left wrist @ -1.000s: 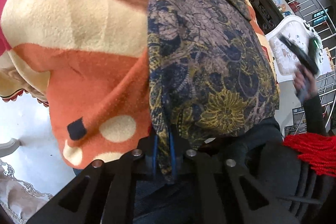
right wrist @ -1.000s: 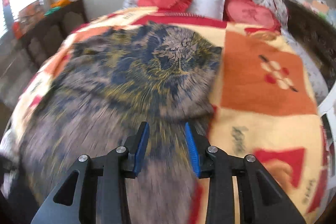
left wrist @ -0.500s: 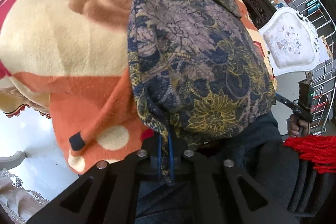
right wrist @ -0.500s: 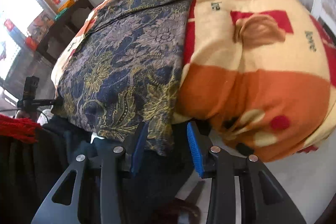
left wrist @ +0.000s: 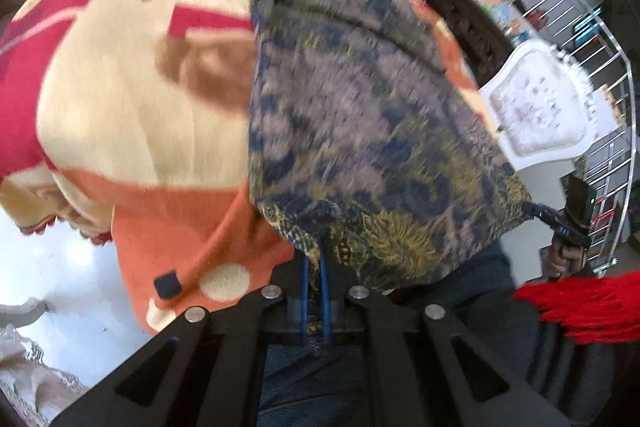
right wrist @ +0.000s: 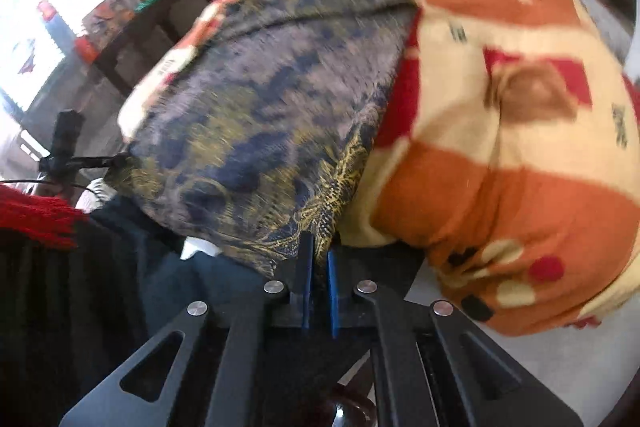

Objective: Fold small clothes

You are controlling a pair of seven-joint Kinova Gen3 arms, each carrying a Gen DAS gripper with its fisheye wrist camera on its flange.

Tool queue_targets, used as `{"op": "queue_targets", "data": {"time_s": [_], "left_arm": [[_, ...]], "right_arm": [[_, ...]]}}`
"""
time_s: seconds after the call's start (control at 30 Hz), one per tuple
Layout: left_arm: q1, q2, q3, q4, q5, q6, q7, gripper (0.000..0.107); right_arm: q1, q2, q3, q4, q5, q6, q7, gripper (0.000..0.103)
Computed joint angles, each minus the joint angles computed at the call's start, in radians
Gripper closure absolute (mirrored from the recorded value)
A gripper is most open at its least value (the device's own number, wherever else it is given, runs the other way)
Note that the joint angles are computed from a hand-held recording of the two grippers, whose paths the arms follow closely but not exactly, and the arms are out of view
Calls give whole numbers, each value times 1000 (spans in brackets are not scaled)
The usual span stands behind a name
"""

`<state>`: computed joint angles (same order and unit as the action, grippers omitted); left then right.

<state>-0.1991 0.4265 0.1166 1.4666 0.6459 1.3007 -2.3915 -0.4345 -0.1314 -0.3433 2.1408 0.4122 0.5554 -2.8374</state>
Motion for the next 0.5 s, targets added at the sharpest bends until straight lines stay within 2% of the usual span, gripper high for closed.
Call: {"op": "queue_targets", "data": {"time_s": [0.1, 0.23, 0.37, 0.5], "left_arm": [[-43, -3, 16, -37, 71, 49, -35, 103], [-94, -12, 25, -77, 158, 131, -96, 104], [-118, -35, 16, -107, 196, 202, -149, 104], [-155, -44, 0, -134, 241, 290, -183, 104]], "right_arm": [[-3, -63, 18, -25, -29, -10, 79, 87], [18, -114, 1, -76, -63, 3, 171, 87], [37, -137, -21, -125, -99, 27, 247, 87], [46, -199, 2, -101, -178, -47, 318, 87]]}}
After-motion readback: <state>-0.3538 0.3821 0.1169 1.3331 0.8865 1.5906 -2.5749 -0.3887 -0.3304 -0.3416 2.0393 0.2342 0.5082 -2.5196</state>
